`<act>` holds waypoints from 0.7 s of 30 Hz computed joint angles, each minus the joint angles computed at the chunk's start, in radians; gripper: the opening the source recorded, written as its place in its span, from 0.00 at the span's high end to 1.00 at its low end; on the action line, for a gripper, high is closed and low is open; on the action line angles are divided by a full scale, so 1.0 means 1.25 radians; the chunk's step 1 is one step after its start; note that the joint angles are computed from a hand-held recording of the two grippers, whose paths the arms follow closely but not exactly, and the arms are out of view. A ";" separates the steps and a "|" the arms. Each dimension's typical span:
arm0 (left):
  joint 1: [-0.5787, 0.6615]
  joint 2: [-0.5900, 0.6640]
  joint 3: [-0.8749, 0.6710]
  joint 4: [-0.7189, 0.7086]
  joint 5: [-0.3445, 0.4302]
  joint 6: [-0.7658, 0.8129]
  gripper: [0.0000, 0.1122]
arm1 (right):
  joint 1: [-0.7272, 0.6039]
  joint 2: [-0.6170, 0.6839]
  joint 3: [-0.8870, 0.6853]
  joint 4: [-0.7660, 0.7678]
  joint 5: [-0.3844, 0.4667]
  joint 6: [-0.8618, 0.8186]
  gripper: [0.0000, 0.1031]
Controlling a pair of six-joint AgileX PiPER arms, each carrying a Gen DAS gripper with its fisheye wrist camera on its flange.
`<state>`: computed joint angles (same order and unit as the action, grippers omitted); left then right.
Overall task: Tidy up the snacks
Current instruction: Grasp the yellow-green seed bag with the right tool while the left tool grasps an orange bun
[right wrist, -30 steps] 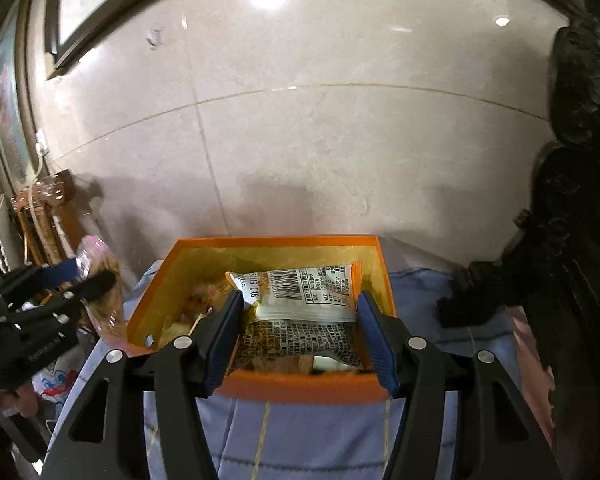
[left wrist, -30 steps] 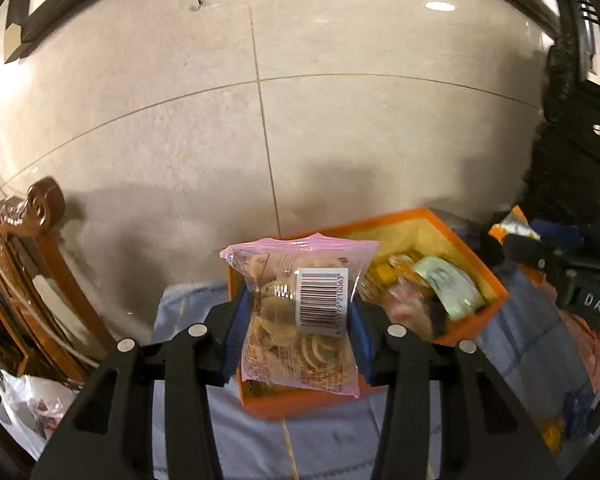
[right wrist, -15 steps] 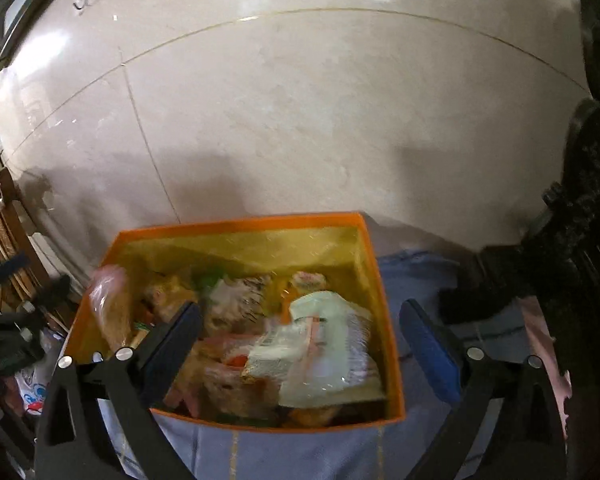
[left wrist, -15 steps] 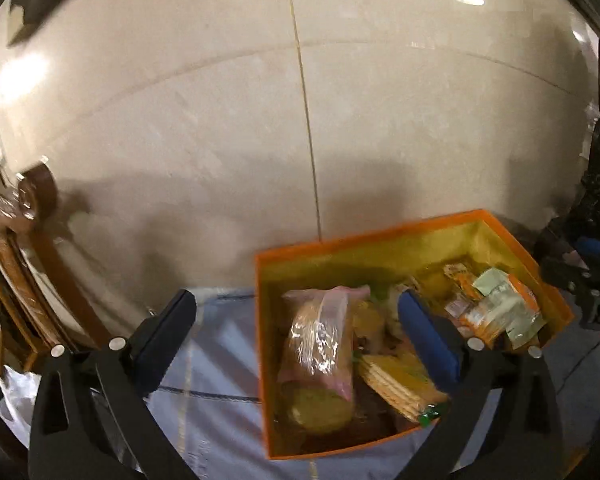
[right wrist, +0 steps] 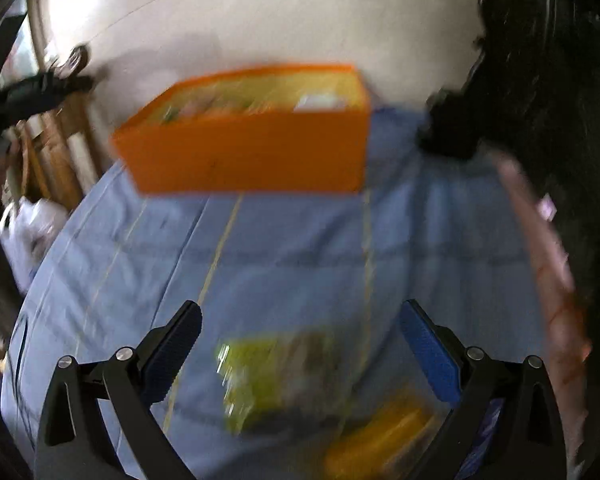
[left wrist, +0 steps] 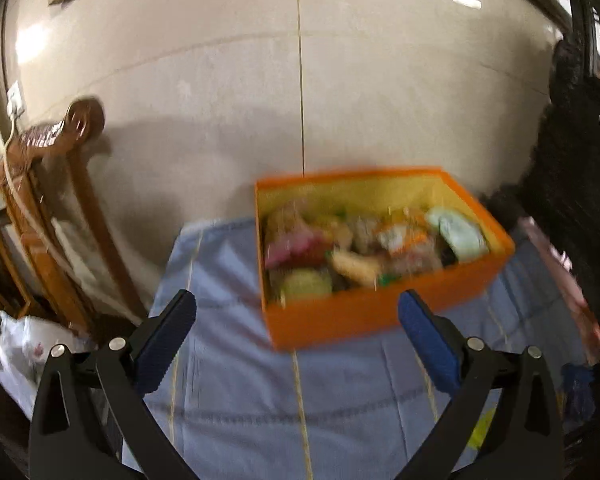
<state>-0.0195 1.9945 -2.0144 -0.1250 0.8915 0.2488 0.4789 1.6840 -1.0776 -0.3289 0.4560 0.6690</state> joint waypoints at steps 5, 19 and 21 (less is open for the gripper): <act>0.006 -0.118 0.225 -0.001 -0.060 0.038 0.12 | 0.025 0.082 0.000 -0.017 -0.004 0.028 0.03; -0.031 -0.273 0.601 -0.069 -0.223 0.074 0.12 | 0.002 0.016 0.099 -0.162 -0.051 0.278 0.48; -0.073 -0.274 0.634 0.016 -0.235 0.031 0.12 | -0.017 0.021 0.106 -0.086 -0.068 0.221 0.27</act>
